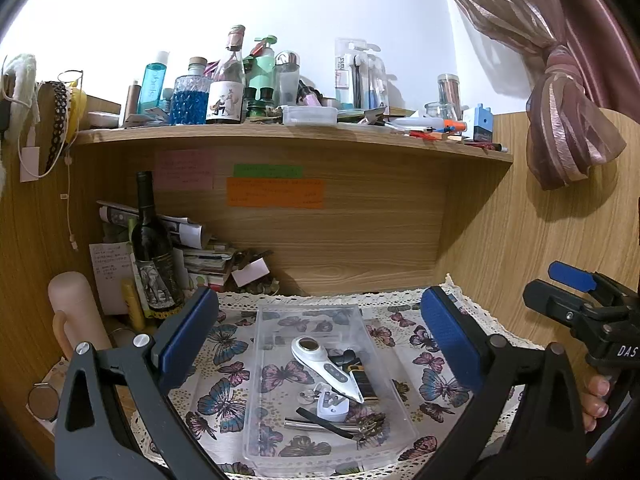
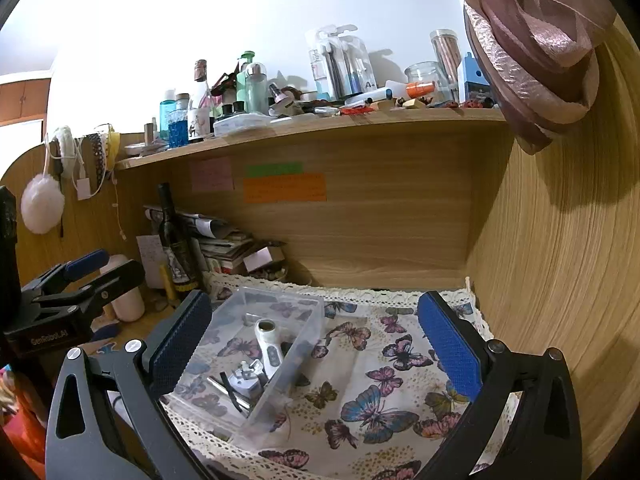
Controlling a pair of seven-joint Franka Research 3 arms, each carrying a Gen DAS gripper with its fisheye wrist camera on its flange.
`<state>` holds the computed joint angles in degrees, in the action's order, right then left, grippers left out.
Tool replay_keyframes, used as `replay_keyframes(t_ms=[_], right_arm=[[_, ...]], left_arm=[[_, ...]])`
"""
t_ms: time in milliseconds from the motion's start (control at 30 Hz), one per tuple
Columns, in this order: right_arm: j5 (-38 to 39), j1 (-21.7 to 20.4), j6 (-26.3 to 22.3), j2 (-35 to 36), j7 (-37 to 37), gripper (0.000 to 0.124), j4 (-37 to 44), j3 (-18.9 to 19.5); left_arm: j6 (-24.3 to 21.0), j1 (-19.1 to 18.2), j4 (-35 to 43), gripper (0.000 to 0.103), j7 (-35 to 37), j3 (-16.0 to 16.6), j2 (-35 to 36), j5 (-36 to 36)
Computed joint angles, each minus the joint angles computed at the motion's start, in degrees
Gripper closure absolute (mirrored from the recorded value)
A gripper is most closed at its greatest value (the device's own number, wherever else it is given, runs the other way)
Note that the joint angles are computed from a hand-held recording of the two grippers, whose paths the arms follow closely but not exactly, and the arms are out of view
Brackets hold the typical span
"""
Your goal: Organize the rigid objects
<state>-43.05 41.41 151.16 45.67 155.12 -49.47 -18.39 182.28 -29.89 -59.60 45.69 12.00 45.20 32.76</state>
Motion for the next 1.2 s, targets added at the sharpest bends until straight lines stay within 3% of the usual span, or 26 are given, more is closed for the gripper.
replay_keyframes(t_ms=[400, 1200], right_arm=[[-0.5, 0.3, -0.4, -0.2, 0.7, 0.021, -0.2, -0.2], [-1.0, 0.3, -1.6, -0.2, 1.4, 0.021, 0.1, 0.2]], left_arm=[[0.1, -1.3, 0.1, 0.0, -1.1, 1.7, 0.1, 0.3], [-0.4, -0.1, 0.8, 0.0, 0.3, -0.7, 0.3, 0.0]])
